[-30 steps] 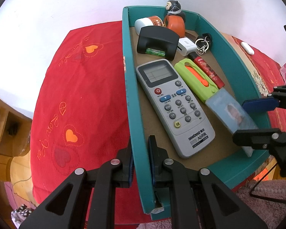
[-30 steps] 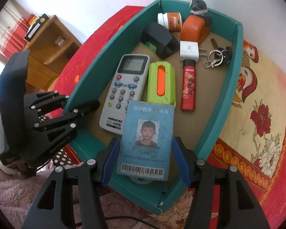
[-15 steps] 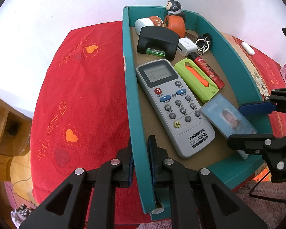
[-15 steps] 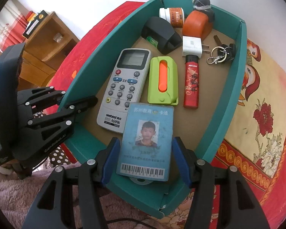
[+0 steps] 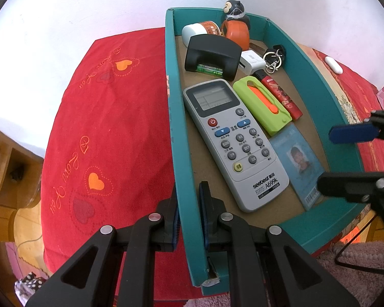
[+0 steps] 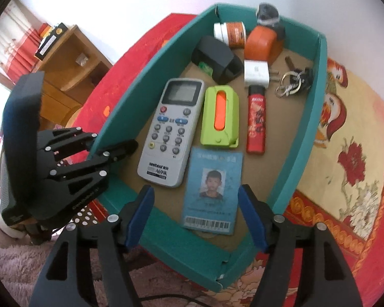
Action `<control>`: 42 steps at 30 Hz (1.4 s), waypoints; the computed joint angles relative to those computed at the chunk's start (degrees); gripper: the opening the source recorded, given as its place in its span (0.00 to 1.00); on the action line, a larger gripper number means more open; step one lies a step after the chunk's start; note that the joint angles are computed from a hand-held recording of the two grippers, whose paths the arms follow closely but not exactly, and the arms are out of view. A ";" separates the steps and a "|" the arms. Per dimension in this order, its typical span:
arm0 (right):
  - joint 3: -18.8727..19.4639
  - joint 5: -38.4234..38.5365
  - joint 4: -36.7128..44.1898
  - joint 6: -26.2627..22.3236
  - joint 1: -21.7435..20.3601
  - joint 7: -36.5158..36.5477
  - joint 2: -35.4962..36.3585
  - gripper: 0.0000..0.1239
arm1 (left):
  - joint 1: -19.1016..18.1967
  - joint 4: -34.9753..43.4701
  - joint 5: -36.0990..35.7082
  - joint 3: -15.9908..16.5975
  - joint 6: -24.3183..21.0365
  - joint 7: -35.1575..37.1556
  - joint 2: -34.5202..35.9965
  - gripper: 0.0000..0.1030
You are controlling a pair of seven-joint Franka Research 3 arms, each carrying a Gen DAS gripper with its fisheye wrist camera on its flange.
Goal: Organize objects
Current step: 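Move the right gripper to the white earbud case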
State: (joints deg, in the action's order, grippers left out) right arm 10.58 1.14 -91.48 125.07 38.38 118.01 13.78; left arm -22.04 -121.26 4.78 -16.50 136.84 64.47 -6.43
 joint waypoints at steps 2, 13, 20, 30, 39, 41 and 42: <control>-0.04 0.05 -0.49 0.65 -0.19 -0.37 -0.79 0.55 | -0.01 -0.03 -0.06 0.01 0.01 -0.04 -0.03 0.14; -1.17 -3.01 -3.91 2.44 -2.41 4.20 -5.80 0.55 | 0.04 -0.82 -0.53 0.16 0.06 -0.41 -0.72 0.13; -2.51 -8.61 -9.15 1.50 -6.64 10.46 -10.26 0.55 | 0.05 -0.82 -0.58 0.19 -0.16 -0.57 -0.90 0.13; -4.15 -15.53 -13.81 -0.21 -13.48 16.56 -12.13 0.55 | 0.14 -1.53 -0.70 0.37 -0.12 -0.50 -1.64 0.13; -5.73 -18.43 -14.00 -0.33 -16.90 17.43 -10.02 0.55 | 0.19 -2.43 -1.23 0.56 0.26 -0.35 -2.37 0.13; -5.97 -18.84 -13.95 0.03 -17.20 17.07 -9.62 0.55 | 0.22 -1.80 -0.85 0.36 0.16 -0.95 -1.74 0.13; -6.08 -19.07 -13.90 0.18 -17.31 16.90 -9.43 0.55 | 0.23 -1.85 -0.85 0.38 0.14 -1.02 -1.79 0.13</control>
